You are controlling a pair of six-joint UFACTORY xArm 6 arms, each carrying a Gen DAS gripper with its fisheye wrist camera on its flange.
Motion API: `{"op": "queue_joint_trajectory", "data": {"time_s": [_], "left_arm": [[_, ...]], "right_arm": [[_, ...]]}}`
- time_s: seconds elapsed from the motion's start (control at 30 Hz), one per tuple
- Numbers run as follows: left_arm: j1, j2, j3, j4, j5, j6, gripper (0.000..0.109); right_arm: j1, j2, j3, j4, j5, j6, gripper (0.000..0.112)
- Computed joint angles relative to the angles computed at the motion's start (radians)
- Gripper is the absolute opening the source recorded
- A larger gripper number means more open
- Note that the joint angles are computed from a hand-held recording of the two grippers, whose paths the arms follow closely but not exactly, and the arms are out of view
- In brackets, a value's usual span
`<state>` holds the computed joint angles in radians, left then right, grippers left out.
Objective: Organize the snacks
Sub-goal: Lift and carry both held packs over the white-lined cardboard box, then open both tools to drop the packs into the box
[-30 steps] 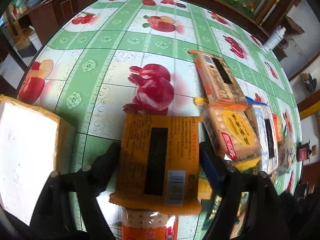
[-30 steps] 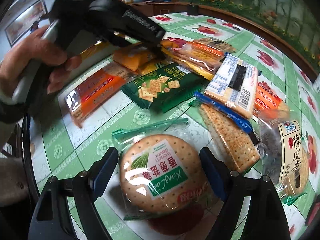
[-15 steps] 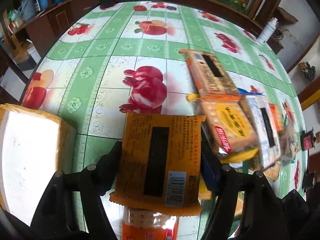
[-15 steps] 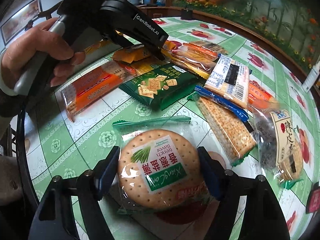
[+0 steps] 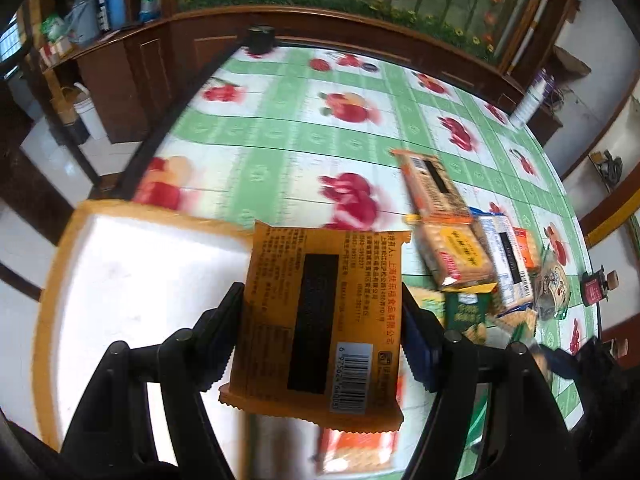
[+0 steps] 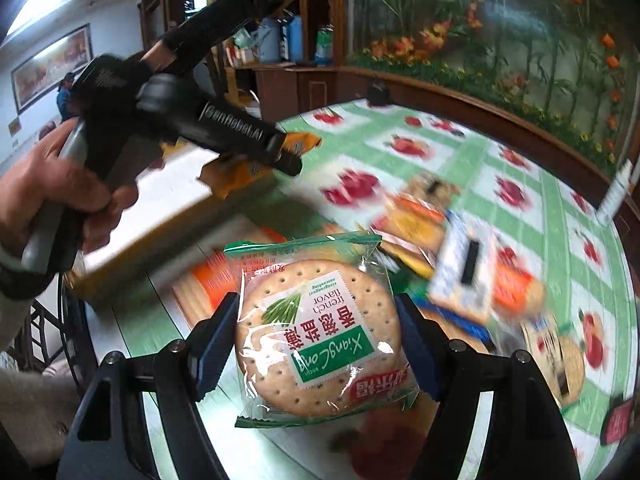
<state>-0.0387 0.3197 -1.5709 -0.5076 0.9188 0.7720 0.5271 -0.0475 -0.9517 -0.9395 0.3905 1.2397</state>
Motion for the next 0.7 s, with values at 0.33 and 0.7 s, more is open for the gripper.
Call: {"op": "queue_joint_trajectory", "data": {"time_s": [0.33,0.7], "left_arm": [[0.151,0.098,-0.118,0.057,-0.024,-0.022,0.073],[0.198,0.174,-0.119,0.162,-0.129,-0.075,0.072]], "right_arm": [[0.024,0.311,-0.384,0.163,-0.036,-0.238,0.076],[0.023,0.717,-0.943,0.515,0.145,-0.623,0.076]]}}
